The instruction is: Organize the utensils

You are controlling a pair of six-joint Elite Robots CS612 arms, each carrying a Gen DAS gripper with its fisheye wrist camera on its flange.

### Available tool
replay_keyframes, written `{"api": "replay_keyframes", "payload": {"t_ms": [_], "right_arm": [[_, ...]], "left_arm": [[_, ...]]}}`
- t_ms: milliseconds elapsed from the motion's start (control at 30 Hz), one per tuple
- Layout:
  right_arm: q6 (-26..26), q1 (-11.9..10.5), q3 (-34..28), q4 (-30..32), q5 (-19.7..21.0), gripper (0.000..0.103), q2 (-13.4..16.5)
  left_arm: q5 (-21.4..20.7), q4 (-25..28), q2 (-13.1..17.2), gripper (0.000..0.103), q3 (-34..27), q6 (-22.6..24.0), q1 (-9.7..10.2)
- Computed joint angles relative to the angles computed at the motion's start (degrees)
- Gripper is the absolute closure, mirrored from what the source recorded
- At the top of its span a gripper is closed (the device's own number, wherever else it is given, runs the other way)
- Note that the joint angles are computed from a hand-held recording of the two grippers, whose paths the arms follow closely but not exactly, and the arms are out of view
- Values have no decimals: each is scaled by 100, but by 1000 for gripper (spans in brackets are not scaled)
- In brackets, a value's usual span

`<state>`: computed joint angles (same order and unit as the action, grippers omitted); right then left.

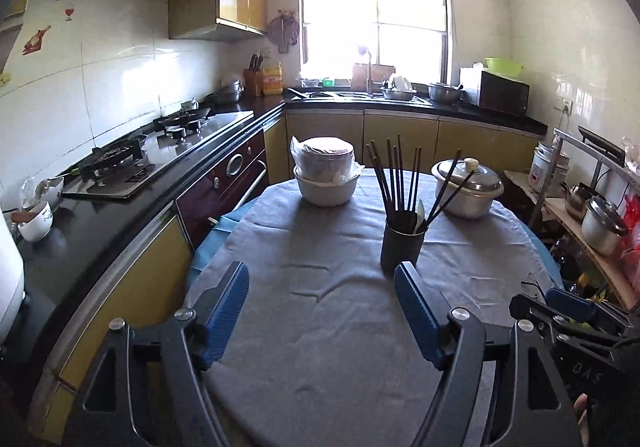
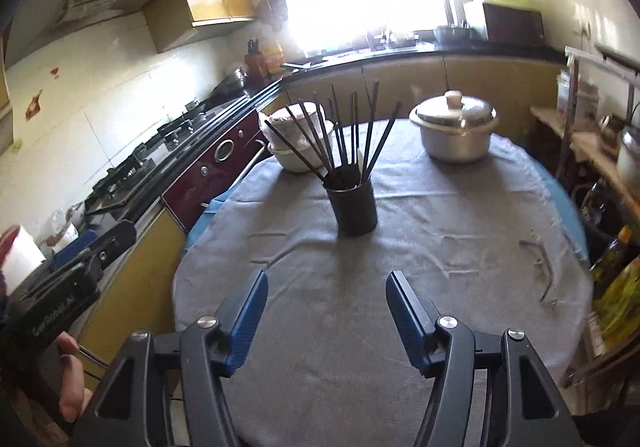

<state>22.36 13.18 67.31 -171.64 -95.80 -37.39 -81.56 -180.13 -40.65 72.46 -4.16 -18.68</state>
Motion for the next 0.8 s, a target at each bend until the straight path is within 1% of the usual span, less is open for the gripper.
{"api": "replay_keyframes", "payload": {"t_ms": [67, 200, 233, 333, 567, 667, 800], "right_arm": [[39, 5, 73, -85, 51, 38, -45], [-6, 39, 158, -150, -125, 38, -108], [-33, 49, 172, -146, -197, 38, -120], [23, 48, 252, -182, -211, 37, -173], [181, 61, 390, -304, -313, 37, -273], [180, 57, 419, -358, -261, 36, -297], [200, 61, 420, -374, -299, 36, -299]], "left_arm": [[7, 7, -66, 26, 98, -31, -5], [45, -52, -149, 26, 243, -47, -10], [26, -47, -154, 26, 250, -66, -5], [6, -54, -176, 25, 284, -154, 10], [-22, -34, -208, 25, 329, -164, 11], [-55, -37, -210, 25, 333, -168, 14], [-35, -53, -214, 25, 336, -171, 15]]}}
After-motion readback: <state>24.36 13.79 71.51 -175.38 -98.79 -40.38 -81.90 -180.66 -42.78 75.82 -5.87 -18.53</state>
